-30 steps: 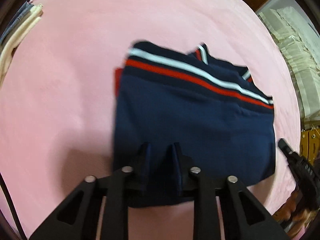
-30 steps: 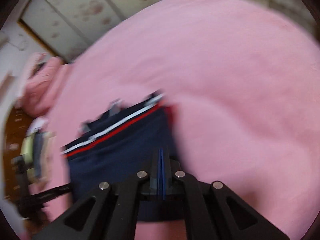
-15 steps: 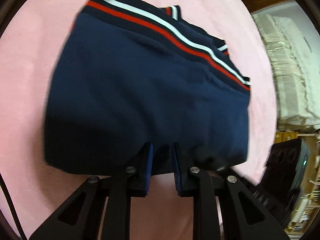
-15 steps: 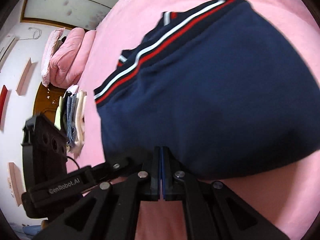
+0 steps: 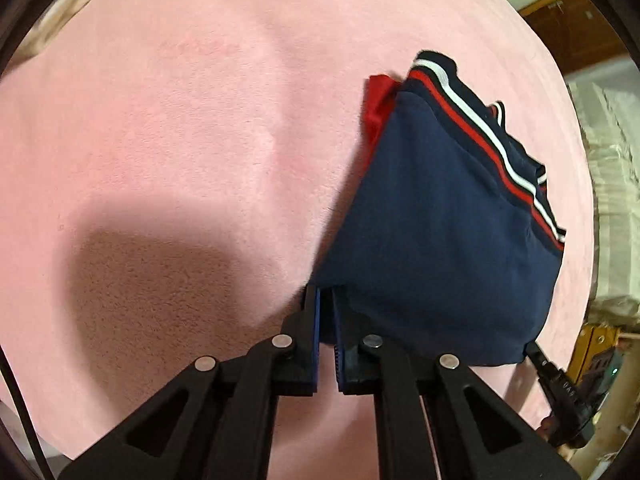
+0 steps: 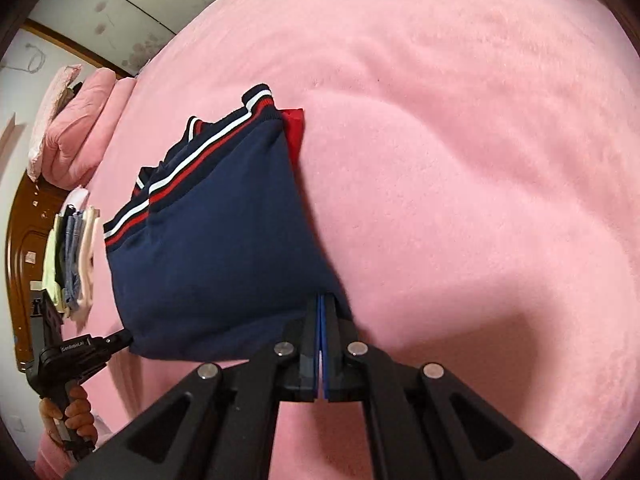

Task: Fold large clothes
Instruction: 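Grasp the side edge of the folded jacket with the left gripper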

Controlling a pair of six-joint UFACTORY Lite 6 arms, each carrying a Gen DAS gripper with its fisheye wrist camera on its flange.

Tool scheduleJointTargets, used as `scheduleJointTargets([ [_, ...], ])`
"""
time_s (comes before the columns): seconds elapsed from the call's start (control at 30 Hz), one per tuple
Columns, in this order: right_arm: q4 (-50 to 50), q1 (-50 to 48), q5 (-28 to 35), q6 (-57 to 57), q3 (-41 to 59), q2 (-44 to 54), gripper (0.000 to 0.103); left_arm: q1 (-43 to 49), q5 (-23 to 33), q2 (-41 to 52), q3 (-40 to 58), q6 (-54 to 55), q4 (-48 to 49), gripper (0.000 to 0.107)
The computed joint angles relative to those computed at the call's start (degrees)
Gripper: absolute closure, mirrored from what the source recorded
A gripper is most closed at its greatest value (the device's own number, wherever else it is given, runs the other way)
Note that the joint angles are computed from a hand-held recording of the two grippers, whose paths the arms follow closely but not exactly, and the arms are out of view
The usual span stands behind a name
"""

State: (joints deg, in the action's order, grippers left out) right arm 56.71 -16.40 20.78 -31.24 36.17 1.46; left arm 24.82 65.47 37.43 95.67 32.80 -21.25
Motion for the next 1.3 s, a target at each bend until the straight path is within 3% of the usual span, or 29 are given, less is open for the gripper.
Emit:
scheduleJointTargets([
  [0.1,-8.22,4.83,-3.27,11.02,0.45,-0.64,0.103,-0.91,-1.84,-1.94,-2.67,-0.46,0.54,0.101],
  [0.27,-1.63,4.74,-6.51,9.43,-3.09,-8.86,0.102,-0.04,-0.41,-2.10,-2.60,-1.09,0.08,0.101],
  [0.37,-5.94,6.46,-6.88,16.83,1.67,-5.66,0.102,0.38,0.62,-3.31,-3.05,-1.56,0.68,0.101],
  [0.57,4.92,11.58,-5.28,7.82,15.31,5.91,0.102,1.75,2.60,-3.93,-2.91,-1.01,0.86,0.100],
  [0.67,-3.24,16.64,-4.58,15.57,24.66,14.35,0.102,2.66,3.61,-4.52,-3.67,-0.70,0.69,0.100],
  [0.87,-29.87,22.93,2.52,39.48,41.45,28.96,0.102,3.00,3.77,-6.08,-7.25,-1.00,-0.18,0.099],
  [1.13,-30.89,23.04,6.49,45.53,47.71,36.57,0.102,4.15,5.37,-6.29,-9.78,-1.82,-3.89,0.095],
  [1.2,-33.93,23.28,8.44,47.06,51.50,39.44,0.103,4.39,5.40,-7.09,-11.34,-1.44,-4.71,0.087],
  [1.27,-39.66,24.18,11.21,50.60,57.19,42.82,0.103,4.87,4.43,-8.30,-13.51,-1.30,-5.96,0.057],
  [1.3,-41.01,24.44,12.00,51.37,59.03,44.07,0.103,5.40,4.25,-8.50,-14.42,-0.83,-7.57,0.054],
])
